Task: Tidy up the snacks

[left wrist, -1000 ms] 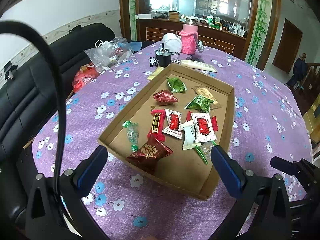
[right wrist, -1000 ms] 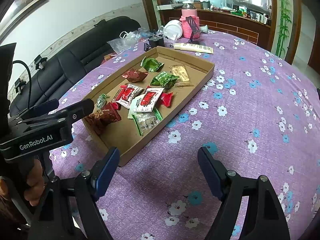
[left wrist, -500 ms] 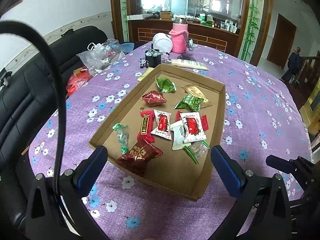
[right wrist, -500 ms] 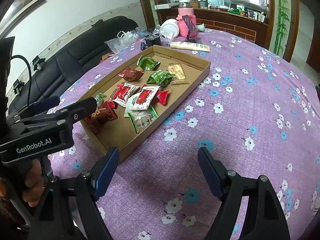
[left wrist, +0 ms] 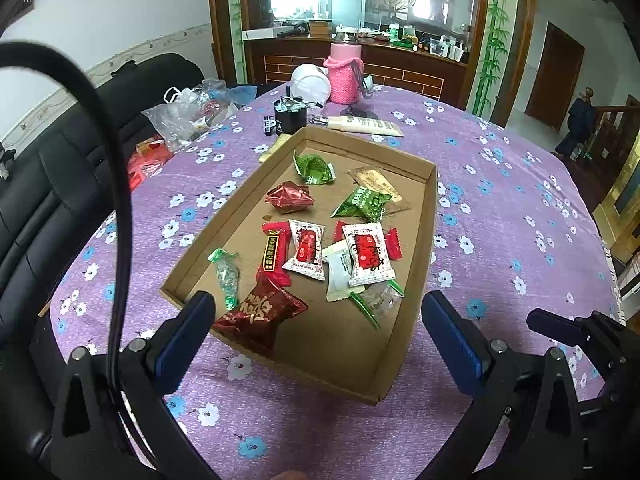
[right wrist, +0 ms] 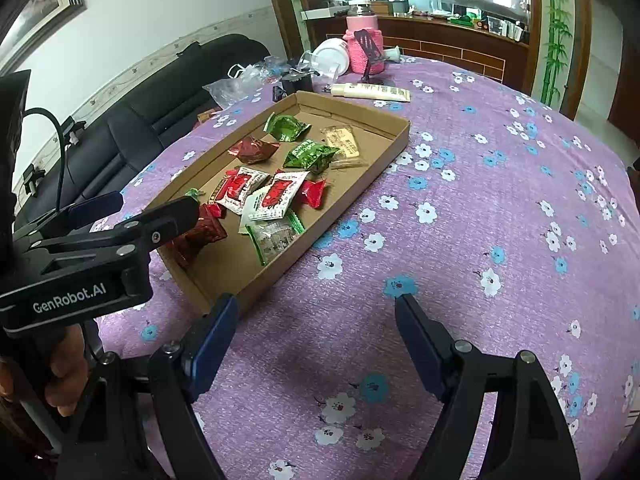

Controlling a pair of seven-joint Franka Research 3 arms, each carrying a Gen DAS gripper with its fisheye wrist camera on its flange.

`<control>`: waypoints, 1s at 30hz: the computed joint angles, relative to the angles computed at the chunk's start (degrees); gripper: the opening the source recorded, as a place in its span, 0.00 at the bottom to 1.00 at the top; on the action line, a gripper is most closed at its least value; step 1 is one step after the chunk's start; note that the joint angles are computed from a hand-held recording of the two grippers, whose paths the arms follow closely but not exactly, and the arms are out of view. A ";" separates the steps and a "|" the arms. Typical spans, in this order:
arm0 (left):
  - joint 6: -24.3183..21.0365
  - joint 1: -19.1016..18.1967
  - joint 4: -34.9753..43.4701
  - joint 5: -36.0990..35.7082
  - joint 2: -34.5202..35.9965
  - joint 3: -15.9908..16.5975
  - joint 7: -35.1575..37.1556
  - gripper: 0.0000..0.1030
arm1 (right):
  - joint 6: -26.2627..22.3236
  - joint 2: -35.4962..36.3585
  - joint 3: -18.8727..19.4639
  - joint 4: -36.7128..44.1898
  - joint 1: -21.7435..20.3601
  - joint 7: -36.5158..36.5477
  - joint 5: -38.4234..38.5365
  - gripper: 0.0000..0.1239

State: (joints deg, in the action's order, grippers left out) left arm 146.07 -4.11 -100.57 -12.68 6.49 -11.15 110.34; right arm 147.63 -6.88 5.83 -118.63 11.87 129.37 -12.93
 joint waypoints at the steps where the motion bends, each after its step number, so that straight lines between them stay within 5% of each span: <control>1: -0.02 -0.01 0.02 -0.05 0.00 -0.03 -0.01 1.00 | -0.10 -0.03 -0.02 -0.01 -0.02 0.02 0.00 0.64; 30: -1.65 -0.16 1.81 0.00 1.36 -0.56 0.34 1.00 | -0.71 0.08 -0.10 0.12 -0.25 1.66 -0.76 0.65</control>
State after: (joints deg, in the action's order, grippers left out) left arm 144.42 -4.27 -98.76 -12.69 7.86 -11.71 110.68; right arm 146.92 -6.79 5.73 -118.50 11.62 131.03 -13.69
